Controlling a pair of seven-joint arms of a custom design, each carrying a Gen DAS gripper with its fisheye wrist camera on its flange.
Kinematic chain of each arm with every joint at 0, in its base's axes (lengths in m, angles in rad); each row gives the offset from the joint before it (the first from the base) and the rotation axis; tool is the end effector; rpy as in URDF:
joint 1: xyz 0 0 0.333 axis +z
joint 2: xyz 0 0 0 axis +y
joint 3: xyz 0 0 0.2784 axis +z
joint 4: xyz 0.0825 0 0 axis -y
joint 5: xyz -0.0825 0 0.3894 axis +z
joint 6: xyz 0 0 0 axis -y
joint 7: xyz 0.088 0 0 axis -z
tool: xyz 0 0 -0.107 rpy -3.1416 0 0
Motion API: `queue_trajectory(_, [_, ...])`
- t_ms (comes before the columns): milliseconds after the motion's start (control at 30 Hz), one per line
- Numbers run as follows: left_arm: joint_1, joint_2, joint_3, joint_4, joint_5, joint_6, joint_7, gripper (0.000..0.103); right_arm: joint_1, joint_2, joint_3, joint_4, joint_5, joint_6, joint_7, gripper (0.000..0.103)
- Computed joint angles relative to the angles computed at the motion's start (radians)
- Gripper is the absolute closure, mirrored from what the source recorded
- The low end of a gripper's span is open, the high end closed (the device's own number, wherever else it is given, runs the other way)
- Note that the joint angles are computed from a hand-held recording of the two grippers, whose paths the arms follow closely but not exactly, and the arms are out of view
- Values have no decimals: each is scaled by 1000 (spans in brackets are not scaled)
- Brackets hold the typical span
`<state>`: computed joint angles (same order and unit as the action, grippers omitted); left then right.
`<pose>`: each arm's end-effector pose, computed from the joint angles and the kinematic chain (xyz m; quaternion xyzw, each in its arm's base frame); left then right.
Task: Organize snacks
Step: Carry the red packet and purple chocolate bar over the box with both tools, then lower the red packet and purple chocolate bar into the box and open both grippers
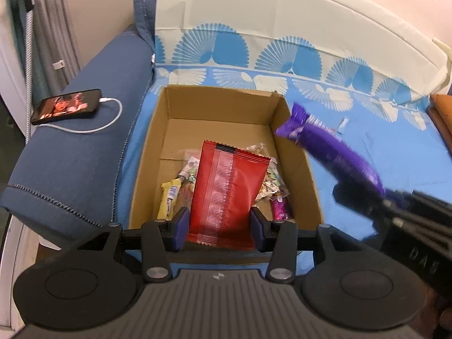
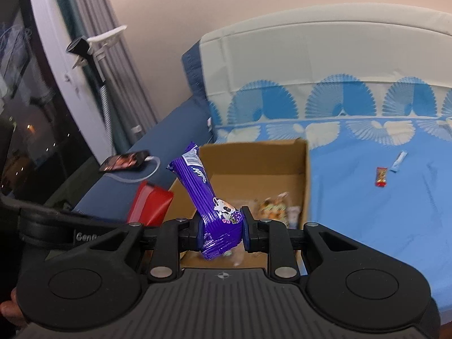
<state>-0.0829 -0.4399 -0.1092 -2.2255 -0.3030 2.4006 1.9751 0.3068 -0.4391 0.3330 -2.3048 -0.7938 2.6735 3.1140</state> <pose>0.4779 -0.1017 0.5798 -0.5072 0.8006 -0.2721 0.1663 0.3742 0.3256 0.5512 -0.5219 0.7011 -0.2409 0.4219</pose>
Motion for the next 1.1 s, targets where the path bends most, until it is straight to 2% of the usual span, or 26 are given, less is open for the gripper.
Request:
queue_trajectory(433, [2,-31,29,-23,-61,6,24,53,42,40,8,63,-14,-76,-19,76])
queue_trajectory(1100, [11,-11,18,-8,-46,14,-7,53,51,48,-14,53,14,-55,-42,76])
